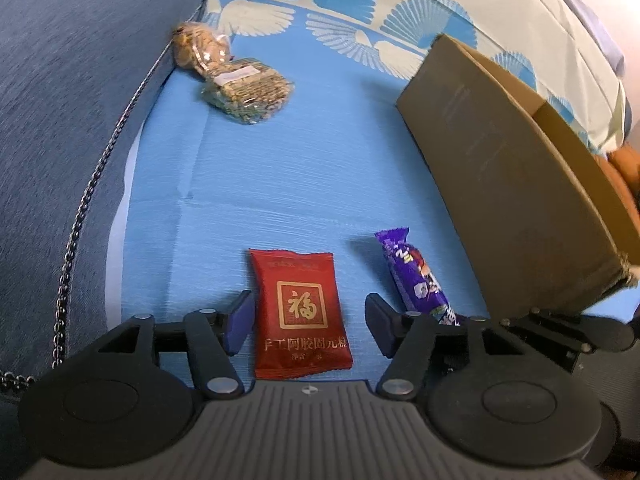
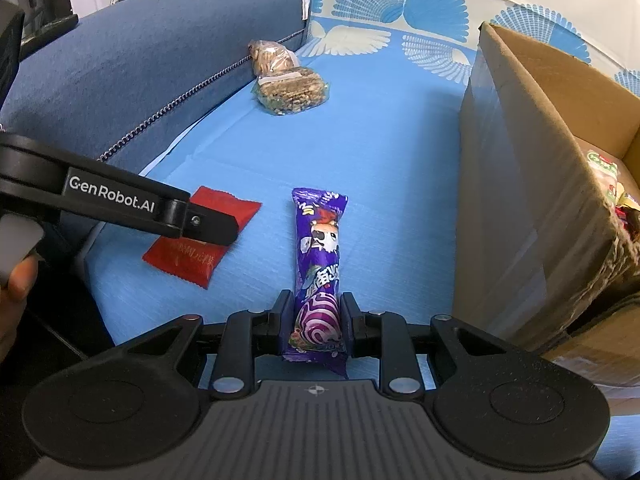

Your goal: Organize snacks

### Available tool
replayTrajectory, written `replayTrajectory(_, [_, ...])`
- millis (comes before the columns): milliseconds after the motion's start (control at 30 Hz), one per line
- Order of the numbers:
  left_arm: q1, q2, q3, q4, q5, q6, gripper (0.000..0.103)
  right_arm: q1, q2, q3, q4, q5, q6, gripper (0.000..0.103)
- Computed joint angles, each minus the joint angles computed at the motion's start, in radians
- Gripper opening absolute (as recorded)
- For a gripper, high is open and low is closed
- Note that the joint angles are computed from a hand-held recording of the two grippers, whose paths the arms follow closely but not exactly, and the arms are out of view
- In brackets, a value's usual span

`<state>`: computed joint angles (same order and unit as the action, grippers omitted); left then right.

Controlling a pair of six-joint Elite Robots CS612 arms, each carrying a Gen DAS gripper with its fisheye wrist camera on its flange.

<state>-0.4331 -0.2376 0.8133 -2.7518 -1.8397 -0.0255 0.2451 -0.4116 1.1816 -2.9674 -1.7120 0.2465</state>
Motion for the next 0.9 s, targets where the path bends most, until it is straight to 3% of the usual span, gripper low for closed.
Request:
replayTrajectory(133, [-0.011,-0.008,0.016,-0.008,0.039,0.048,0.067,0.002,0.003,-0.007,0.006,-0.005,-0.006,0.026])
replayTrajectory(333, [-0.014,-0.007,0.017,-0.011,0.059,0.054,0.065,0.005,0.006,-0.012,0.008,-0.014,-0.013,0.026])
replayTrajectory(533, [-0.018,-0.009,0.024,-0.028,0.09,0.046,0.047,0.01,0.009,-0.018,0.011,-0.034,-0.036,0.026])
replayTrajectory(567, [-0.018,-0.009,0.024,-0.031,0.091,0.043,0.038,0.011,0.009,-0.018,0.01,-0.037,-0.038,0.026])
replayTrajectory(733, [-0.008,-0.007,0.025,-0.068,0.061,-0.013,0.017,0.015,0.011,-0.015,-0.019,-0.057,-0.053,0.025])
replayTrajectory(900, [-0.003,-0.005,0.016,-0.057,0.05,-0.039,0.02,0.016,0.01,-0.003,-0.095,-0.068,-0.057,0.026])
